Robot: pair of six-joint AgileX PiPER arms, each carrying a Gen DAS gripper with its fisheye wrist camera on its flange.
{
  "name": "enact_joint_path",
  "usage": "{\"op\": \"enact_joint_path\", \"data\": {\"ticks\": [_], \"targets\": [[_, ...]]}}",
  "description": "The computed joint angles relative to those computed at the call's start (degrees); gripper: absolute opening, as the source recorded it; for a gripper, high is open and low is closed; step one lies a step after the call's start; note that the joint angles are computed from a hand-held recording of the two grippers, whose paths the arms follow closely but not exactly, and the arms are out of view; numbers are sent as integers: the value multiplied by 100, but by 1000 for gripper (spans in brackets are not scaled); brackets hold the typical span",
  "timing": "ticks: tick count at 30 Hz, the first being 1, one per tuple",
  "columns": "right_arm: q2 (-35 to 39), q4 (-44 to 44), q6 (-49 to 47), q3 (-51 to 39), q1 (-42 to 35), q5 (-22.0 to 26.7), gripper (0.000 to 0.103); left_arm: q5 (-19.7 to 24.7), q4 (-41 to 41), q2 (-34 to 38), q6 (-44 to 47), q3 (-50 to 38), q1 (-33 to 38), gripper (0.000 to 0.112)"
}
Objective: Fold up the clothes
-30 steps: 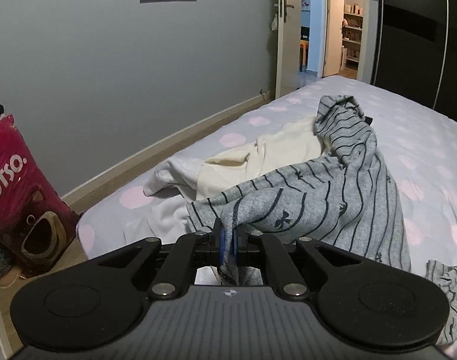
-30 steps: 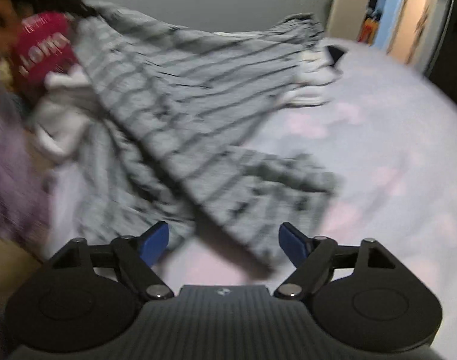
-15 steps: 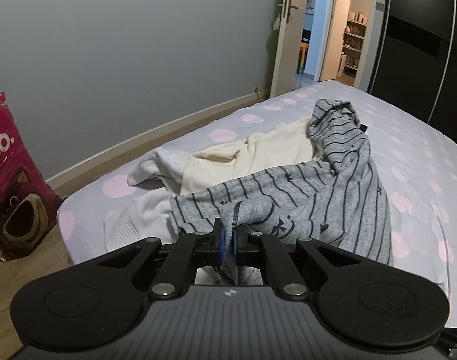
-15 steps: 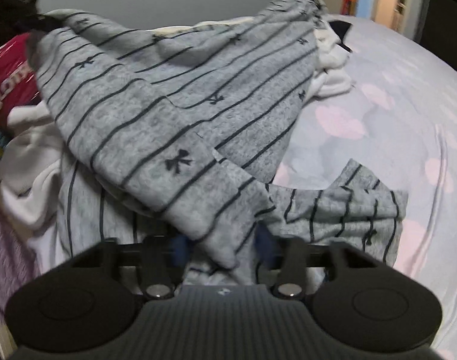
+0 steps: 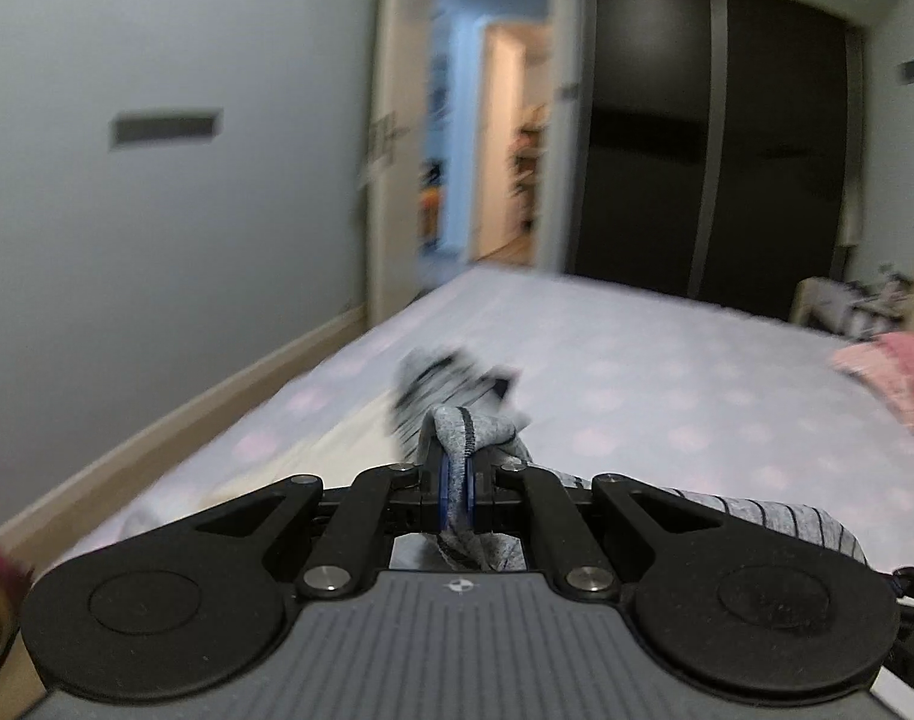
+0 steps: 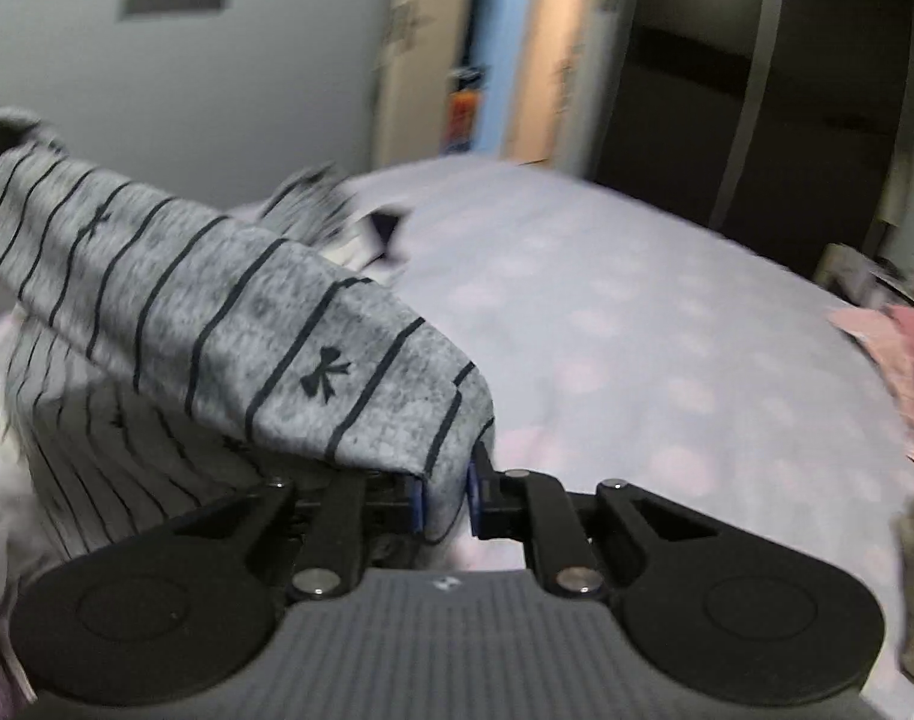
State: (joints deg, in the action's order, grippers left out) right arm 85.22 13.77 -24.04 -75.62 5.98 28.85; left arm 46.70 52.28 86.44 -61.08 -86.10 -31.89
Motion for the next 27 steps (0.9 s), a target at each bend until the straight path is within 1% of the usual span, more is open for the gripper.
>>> {"op": "enact_joint_path", "data": {"ticks": [3,7,10,13,16,18,19,21,23,26,27], "targets": [[-400,3,-19,-138,-545,-15,14,131,-46,230,411,-869,-494,3],[-876,517,-494,-473,-1560,122,14,174,-483,676,1210,-2232,-1022,4],[-1176,992,-830,-807,-2474,226,14,144,-1310,1118,1975,-3380,-1235,4],[-1418,1722,-1318,-1225,-3576,316,14,217,-2241,1590,2712,-4489,-1388,4],[-1571,2806,-2074,-1617,-4759,810,14,363,-2997,1944,3248,-5271,-1359,4],[-1576,3237,-2456,-1956,-5408,1519,14,490,-3240,2038,3382,-5444,-1291,4],[-1631,3390,-2642,-1947,-5598,1800,14,503,-3311,2040,3396,-5399,-1237,4],[-1750,3672,-3002,-1883,-5959,2338,14,407,-3342,1875,3326,-4929,-1085,4],[-1954,4051,-3549,-1547,-6287,2861,15,304,-3307,1665,3201,-4322,-898,4],[-2332,4153,-4036,-895,-6259,3374,15,190,-3259,1358,2991,-3420,-568,4],[-2437,4010,-4030,-695,-6035,3450,15,140,-3257,1235,2929,-3095,-436,4]]}}
